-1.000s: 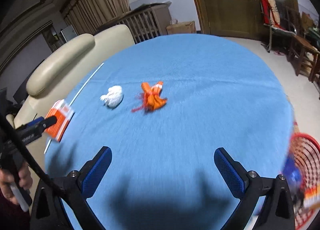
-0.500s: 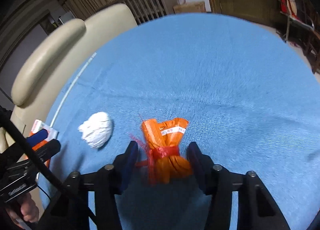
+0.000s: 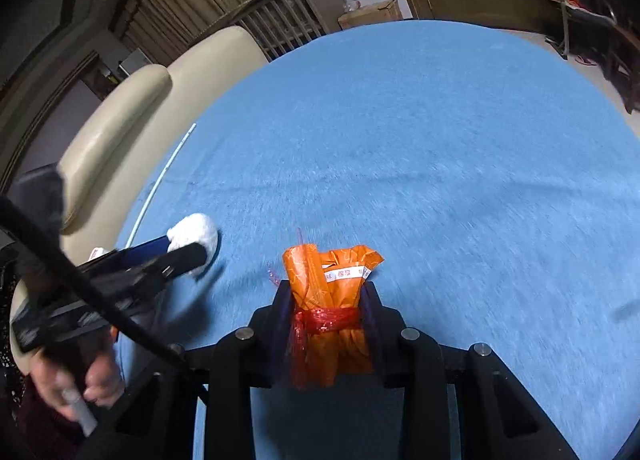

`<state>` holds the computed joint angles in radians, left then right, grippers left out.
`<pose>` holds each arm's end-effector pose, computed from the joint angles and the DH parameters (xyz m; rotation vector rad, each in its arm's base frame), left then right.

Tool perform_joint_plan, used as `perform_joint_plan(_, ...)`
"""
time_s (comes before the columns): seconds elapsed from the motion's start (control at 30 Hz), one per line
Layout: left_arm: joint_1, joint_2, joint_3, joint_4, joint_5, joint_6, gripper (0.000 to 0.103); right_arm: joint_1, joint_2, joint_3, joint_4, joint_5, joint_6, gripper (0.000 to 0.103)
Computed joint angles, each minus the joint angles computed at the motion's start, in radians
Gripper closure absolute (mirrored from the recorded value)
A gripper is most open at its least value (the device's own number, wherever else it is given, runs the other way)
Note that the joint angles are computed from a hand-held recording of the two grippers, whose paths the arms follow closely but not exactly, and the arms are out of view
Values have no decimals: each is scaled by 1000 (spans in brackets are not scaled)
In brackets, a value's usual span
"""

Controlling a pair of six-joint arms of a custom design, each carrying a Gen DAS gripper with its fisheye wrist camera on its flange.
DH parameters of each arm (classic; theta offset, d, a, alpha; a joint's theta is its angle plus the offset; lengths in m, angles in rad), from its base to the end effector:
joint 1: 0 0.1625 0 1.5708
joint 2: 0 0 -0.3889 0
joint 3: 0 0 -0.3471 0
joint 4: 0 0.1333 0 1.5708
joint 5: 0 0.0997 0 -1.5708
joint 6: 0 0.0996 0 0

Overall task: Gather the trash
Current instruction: 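Grasp the white tissue with the left gripper while the right gripper holds the orange wrapper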

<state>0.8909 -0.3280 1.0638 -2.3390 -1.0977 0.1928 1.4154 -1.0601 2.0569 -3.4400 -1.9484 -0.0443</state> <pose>-0.3187 -0.6785 -0.0306 1.1245 2.4363 -0.1982 0.0159 -0.5223 0.2271 -0.3574 -2.4584 1.1006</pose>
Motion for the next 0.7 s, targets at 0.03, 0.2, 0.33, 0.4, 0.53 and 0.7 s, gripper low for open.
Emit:
perform_joint_plan(0.03, 1, 7, -10, 12, 5, -1, 61, -3, -11, 17, -10, 7, -2, 68)
perform_joint_plan(0.2, -5, -14, 40, -48, 40, -6, 78, 17, -40, 113, -112, 27, -15, 68)
perform_joint_plan(0.33, -21, -89, 174, -155, 65, -16, 78, 49, -53, 182, -178, 15, -22, 68)
perform_joint_plan(0.4, -33, -150, 264, -223, 55, -27, 79, 64, -60, 216, -214, 11, -18, 68)
perform_joint_plan(0.53, -64, -255, 426, -340, 47, -40, 78, 93, -84, 277, -262, -9, 2, 68)
perform_joint_plan(0.7, -113, -395, 605, -442, 45, -52, 78, 163, -92, 326, -315, -70, 24, 68)
